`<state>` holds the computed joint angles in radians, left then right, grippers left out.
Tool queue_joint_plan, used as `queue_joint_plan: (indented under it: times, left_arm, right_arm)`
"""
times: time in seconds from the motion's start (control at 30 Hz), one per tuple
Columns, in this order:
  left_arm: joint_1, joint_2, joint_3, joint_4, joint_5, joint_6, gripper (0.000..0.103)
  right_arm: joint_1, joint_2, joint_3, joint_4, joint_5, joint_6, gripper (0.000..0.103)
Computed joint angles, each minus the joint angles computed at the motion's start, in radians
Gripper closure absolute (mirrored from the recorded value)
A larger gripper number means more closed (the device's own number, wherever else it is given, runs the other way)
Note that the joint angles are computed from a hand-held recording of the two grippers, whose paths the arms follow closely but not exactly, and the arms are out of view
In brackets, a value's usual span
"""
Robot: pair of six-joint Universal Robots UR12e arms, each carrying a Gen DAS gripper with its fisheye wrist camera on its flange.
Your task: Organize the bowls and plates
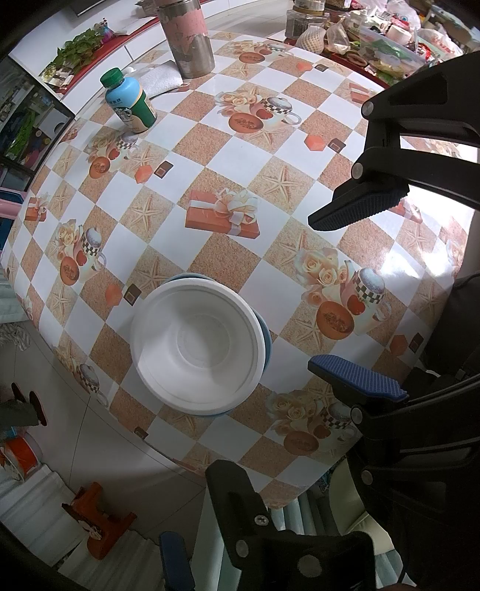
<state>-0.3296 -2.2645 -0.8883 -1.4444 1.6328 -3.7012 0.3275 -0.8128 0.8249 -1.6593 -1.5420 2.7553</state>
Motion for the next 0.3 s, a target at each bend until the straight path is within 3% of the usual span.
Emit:
queue_joint_plan:
  times: [0.3]
  left_arm:
    - [-0.004, 0.001, -0.004, 0.004, 0.012, -0.038, 0.000]
  right_arm:
    - [0.000, -0.001, 0.005, -0.003, 0.000, 0.001, 0.032]
